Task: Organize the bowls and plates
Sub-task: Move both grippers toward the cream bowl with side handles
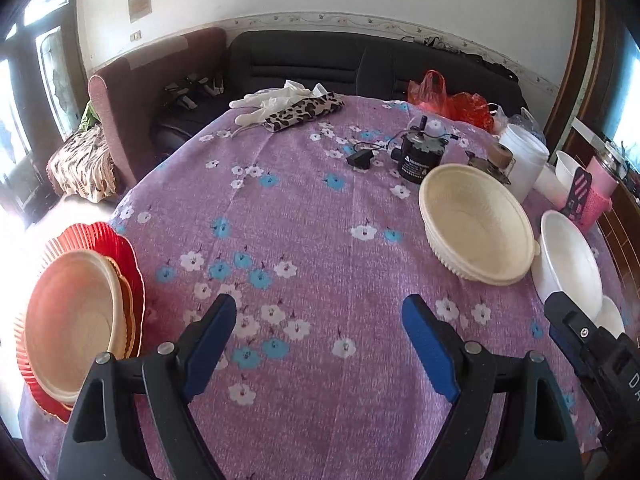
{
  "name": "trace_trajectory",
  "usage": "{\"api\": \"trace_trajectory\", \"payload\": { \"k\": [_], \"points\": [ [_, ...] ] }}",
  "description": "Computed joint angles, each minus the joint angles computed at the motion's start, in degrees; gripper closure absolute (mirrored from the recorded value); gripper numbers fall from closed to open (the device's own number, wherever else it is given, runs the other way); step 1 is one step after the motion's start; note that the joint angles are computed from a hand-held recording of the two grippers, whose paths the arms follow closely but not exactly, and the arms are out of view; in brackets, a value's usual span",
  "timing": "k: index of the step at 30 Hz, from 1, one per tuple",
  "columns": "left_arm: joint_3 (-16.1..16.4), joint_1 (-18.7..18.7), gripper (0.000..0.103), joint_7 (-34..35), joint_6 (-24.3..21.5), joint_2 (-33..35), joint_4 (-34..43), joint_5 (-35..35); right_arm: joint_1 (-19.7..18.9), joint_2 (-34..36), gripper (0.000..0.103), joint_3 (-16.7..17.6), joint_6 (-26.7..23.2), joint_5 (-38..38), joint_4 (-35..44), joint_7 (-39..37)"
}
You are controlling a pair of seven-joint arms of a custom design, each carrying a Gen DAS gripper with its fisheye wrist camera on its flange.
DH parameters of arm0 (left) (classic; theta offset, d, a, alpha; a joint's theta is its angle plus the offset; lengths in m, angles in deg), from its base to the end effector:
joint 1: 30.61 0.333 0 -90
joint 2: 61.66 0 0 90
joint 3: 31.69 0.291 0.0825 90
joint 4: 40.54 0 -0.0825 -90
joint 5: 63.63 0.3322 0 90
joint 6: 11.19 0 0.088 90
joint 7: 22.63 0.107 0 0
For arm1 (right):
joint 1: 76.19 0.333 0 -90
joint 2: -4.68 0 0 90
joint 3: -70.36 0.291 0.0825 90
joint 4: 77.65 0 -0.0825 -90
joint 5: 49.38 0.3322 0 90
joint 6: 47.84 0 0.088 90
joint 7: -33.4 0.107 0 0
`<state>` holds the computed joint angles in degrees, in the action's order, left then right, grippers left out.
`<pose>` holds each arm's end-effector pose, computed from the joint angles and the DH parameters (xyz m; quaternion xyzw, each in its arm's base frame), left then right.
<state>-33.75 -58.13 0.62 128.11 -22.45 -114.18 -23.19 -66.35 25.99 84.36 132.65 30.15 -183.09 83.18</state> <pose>0.6244 -0.3438 0.3976 -0.7338 0.5848 -0.2306 0.2575 0.5817 0.1453 0.3889 -0.5161 0.7262 -0.0742 0.4481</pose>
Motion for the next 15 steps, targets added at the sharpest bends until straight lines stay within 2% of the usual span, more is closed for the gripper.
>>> {"api": "trace_trajectory", "payload": {
  "k": [2,6,11,14,15],
  "points": [
    [0.32,-0.19,0.019,1.72,-3.68,3.29,6.31,-1.02,1.59,1.74,0.059,-1.64,0.41,-4.01,2.20,6.10],
    [1.04,0.03,0.019,3.00,-6.15,7.12,13.68,-2.91,3.86,4.48,0.059,-4.22,1.28,-12.88,4.80,17.25],
    [2.15,-0.07,0.019,2.10,-4.76,8.65,15.64,-3.55,2.33,6.86,0.059,-2.45,1.86,-17.48,5.99,22.20],
    [3.10,-1.09,0.019,3.24,-6.78,10.53,17.72,-2.55,-0.27,7.83,0.059,0.24,3.25,-18.67,5.64,22.35],
    [2.57,-0.81,0.019,4.67,-6.96,11.35,18.69,-3.08,-0.59,8.26,0.059,0.12,2.63,-19.51,5.83,23.71]
  ]
}}
